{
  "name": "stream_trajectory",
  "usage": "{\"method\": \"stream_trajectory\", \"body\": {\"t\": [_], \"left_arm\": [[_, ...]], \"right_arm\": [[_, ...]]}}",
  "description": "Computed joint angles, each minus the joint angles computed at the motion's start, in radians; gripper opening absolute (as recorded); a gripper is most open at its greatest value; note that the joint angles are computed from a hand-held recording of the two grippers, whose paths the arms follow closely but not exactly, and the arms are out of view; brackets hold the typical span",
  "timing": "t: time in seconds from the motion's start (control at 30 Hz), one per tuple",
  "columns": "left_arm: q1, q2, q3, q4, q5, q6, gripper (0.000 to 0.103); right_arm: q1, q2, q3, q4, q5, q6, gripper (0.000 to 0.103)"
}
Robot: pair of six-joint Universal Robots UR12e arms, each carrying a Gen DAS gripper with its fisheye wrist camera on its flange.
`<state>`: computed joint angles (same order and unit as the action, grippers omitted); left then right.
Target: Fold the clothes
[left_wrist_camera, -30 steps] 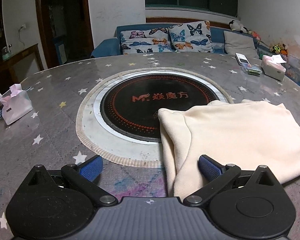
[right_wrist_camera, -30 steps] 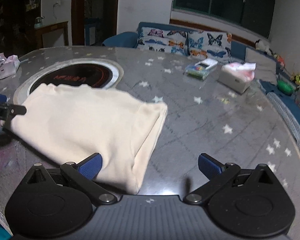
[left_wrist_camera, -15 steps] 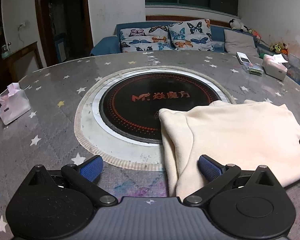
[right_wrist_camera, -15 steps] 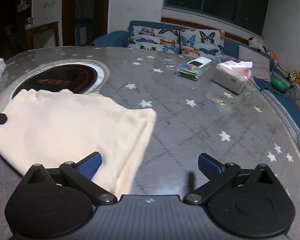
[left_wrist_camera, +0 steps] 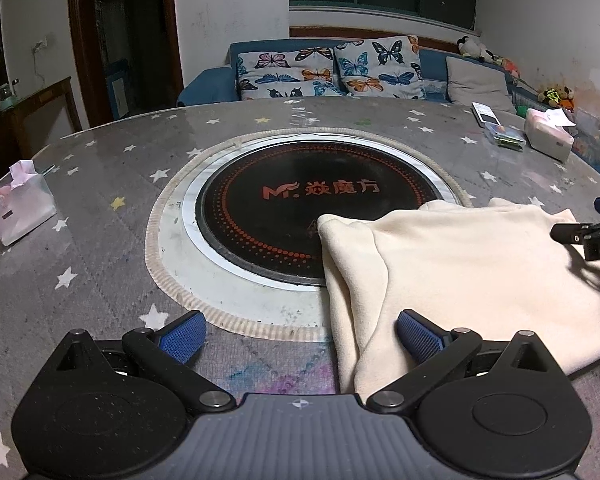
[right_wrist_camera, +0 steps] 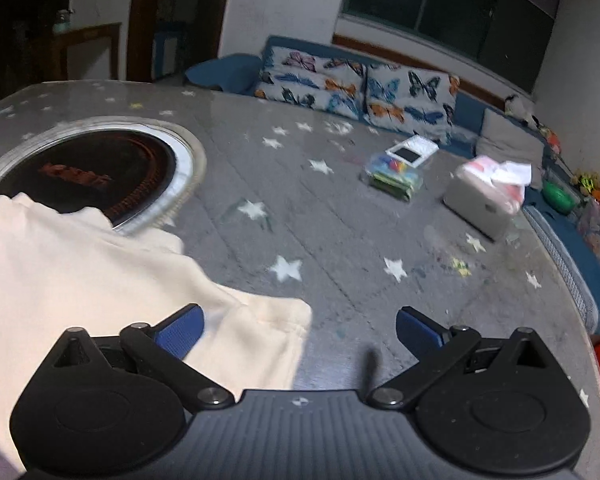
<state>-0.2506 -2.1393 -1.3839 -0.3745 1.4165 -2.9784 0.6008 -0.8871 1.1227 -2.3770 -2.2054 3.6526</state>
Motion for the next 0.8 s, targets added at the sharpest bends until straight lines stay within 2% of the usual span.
{"method": "stream_trajectory", "body": {"t": [0.13, 0.27, 0.43, 0.67, 0.8], "left_arm": [[0.003, -0.003, 0.006, -0.011, -0.013, -0.003, 0.103], [0.007, -0.003, 0.007, -0.017, -0.026, -0.009, 0.103], [0.010, -0.003, 0.007, -0.023, -0.037, -0.018, 0.103], [0.015, 0.007, -0.001, -0.013, -0.045, -0.019, 0.103], [0.021, 0.012, -0.011, -0.013, -0.045, -0.028, 0.103]], "right_arm": [[0.005, 0.008, -0.023, -0.006, -0.017, -0.028, 0.103], [0.005, 0.038, -0.074, -0.046, 0.006, -0.094, 0.103], [-0.001, 0.098, -0.165, 0.017, 0.030, -0.137, 0.103], [0.007, 0.102, -0.178, -0.015, 0.018, -0.181, 0.103], [0.021, 0.096, -0.170, -0.086, 0.075, -0.249, 0.103]]}}
